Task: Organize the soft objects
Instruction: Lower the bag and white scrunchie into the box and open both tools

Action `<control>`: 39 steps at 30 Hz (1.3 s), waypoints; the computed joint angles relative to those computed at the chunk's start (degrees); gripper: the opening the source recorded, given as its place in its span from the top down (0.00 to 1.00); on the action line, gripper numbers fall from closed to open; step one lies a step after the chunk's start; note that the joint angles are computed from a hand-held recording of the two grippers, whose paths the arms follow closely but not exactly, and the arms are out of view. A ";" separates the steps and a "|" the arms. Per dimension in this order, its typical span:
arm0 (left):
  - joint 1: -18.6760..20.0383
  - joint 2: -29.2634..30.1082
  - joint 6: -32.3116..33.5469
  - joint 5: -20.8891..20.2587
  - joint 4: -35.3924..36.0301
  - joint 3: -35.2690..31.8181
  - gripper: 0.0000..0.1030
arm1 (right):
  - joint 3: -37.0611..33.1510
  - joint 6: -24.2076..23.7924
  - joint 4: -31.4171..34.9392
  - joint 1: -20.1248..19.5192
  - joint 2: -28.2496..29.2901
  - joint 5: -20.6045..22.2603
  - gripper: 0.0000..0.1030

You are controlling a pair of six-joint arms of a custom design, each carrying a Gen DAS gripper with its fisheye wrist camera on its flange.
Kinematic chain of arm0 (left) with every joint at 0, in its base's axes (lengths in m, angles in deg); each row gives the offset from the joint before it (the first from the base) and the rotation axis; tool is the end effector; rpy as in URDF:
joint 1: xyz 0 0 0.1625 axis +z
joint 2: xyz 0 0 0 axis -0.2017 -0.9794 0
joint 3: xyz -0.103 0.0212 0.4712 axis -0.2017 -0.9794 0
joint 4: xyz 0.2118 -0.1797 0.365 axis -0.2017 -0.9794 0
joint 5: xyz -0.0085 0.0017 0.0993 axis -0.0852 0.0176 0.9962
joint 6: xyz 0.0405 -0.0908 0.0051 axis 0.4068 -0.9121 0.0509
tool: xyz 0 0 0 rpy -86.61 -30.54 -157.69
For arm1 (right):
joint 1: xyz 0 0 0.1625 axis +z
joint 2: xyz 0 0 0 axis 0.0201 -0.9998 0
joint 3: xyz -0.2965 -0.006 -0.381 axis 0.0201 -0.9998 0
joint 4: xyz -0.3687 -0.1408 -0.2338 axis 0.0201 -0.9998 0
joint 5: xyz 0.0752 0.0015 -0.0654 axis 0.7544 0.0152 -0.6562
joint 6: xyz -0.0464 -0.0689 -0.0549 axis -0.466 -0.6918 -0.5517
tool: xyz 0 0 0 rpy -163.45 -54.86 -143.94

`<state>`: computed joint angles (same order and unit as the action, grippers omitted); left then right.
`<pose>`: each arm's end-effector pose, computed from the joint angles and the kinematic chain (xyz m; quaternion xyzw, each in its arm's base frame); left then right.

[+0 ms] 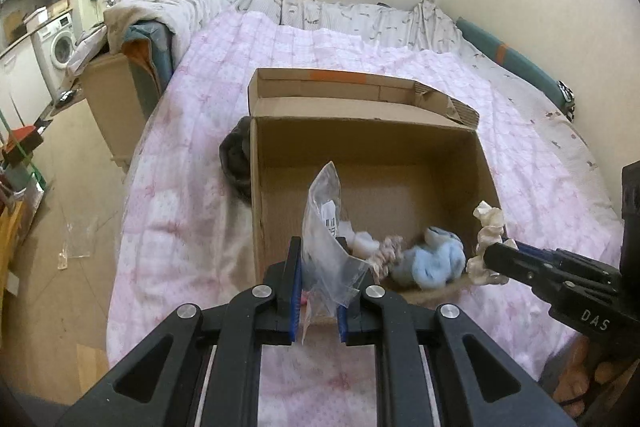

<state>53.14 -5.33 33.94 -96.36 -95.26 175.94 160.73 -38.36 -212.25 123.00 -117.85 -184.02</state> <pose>-0.2340 -0.4504 0.2523 0.3710 0.8898 -0.1793 0.1961 0.2924 -0.3233 0.1705 -0.0326 -0.8905 0.3987 0.2168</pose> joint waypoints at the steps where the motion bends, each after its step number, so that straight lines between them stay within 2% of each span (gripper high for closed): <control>1: 0.19 0.74 0.18 -0.07 -0.02 -0.48 0.88 | -0.16 -0.98 -0.39 -0.49 0.05 -0.07 0.76; 3: 0.68 2.31 0.17 -0.51 0.40 -1.56 0.88 | -0.33 -2.83 -1.57 -1.86 0.04 0.64 0.76; 4: 1.35 3.01 -0.79 -1.97 1.41 -2.44 0.88 | -0.56 -3.35 -1.58 -2.58 0.11 0.96 0.76; 6: 2.11 4.09 -1.22 -3.27 1.55 -3.12 0.88 | -0.92 -3.27 -1.64 -3.72 0.29 1.42 0.76; 11: 2.01 6.57 3.13 -2.15 -3.45 -1.07 0.88 | -1.37 -3.87 -4.41 -5.91 2.28 3.01 0.76; 16: 2.81 8.72 3.97 -0.16 -5.59 0.37 0.88 | -1.06 -3.25 -3.82 -7.79 3.87 4.52 0.76; 20: 2.91 9.51 4.83 1.19 -7.00 1.09 0.88 | -0.92 -2.99 -2.78 -8.11 4.45 3.97 0.76; 26: 4.13 10.11 2.63 0.30 -3.86 0.47 0.88 | -1.03 -2.60 -2.25 -8.33 5.19 3.65 0.76; 33: 3.88 10.13 2.58 0.69 -4.54 0.66 0.87 | -1.54 -2.29 -1.44 -7.95 5.87 2.40 0.76; 36: 4.26 10.00 1.64 -1.04 -2.79 0.23 0.86 | -1.49 -1.50 -1.40 -8.28 5.95 2.44 0.76; 39: 3.93 9.88 1.31 -0.81 -2.62 0.34 0.77 | -1.43 -0.83 -1.84 -8.90 5.90 3.51 0.75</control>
